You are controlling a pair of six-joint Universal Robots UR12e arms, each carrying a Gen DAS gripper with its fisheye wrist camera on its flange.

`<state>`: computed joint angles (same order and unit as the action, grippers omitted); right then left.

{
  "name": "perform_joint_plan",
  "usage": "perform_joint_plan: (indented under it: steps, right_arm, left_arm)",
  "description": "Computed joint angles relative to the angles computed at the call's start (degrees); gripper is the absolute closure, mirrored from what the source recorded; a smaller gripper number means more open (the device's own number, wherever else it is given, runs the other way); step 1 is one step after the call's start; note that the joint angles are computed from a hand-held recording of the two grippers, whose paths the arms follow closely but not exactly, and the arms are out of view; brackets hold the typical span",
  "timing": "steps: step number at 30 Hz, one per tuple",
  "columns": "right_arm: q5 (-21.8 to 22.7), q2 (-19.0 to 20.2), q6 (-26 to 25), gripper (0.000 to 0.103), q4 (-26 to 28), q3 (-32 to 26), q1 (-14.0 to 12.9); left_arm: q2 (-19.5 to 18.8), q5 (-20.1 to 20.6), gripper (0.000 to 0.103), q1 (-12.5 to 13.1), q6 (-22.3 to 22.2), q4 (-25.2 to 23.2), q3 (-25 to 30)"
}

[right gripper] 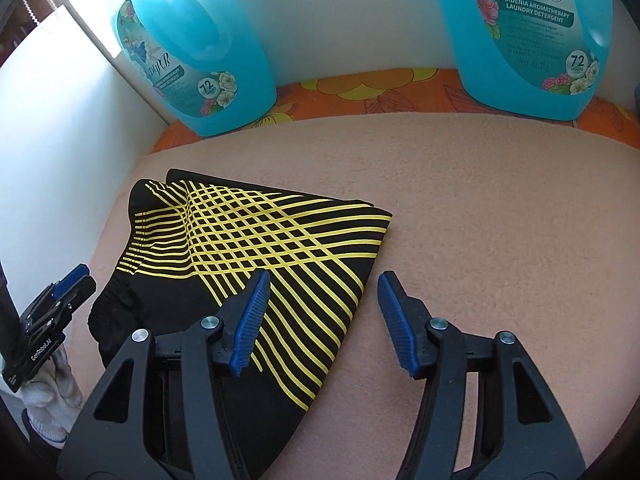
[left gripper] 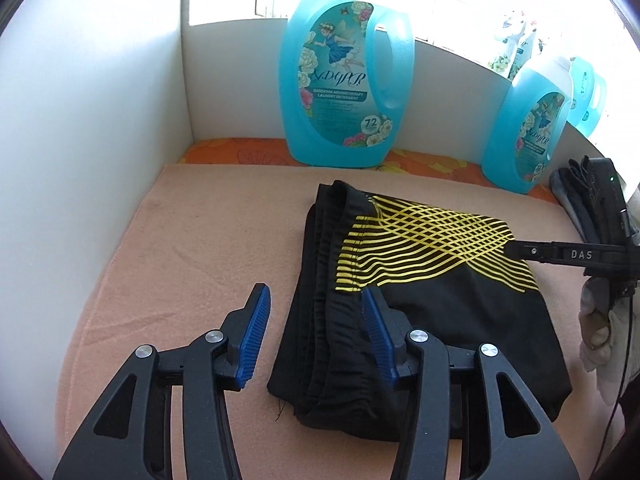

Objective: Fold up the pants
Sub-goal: 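Reposition both grippers to the folded edge of the shorts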

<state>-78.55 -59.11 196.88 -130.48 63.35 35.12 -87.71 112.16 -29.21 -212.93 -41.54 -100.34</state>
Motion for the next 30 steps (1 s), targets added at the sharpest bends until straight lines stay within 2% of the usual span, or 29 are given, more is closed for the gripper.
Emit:
perform_joint_plan:
  steps: [5,11,16,20,24,27,30]
  right_arm:
    - [1.25,0.49,0.79,0.044,-1.07,-0.39,-0.27]
    - [1.00,0.58,-0.73,0.044,-1.68,-0.30,-0.14]
    - [0.91,0.56,-1.60,0.048,-1.88,-0.22,-0.12]
    - [2.11,0.44,-0.81,0.048,-2.12,0.00,-0.42]
    - [2.83,0.63,-1.06,0.048,-2.30,-0.16,-0.55]
    - [2.71,0.76,-1.02,0.048,-2.79,-0.15,-0.46]
    - [2.39,0.81,-0.74,0.048,-3.09,-0.11,-0.34]
  left_arm:
    - [-4.15,-1.04,0.056,1.63,3.16,-2.25,5.16]
    - [-7.91,-0.96,0.056,3.74,2.18,-4.10,8.41]
    - [-8.47,-1.35,0.056,4.91,0.71,-6.01,9.11]
    - [-5.86,-2.47,0.056,5.37,-0.51,-4.80,7.86]
    - [-1.53,-7.96,0.045,5.62,-2.65,-5.09,5.23]
    - [1.08,-11.99,0.036,4.97,-6.34,-8.25,3.49]
    - [2.59,-12.57,0.036,4.02,-9.66,-11.40,1.79]
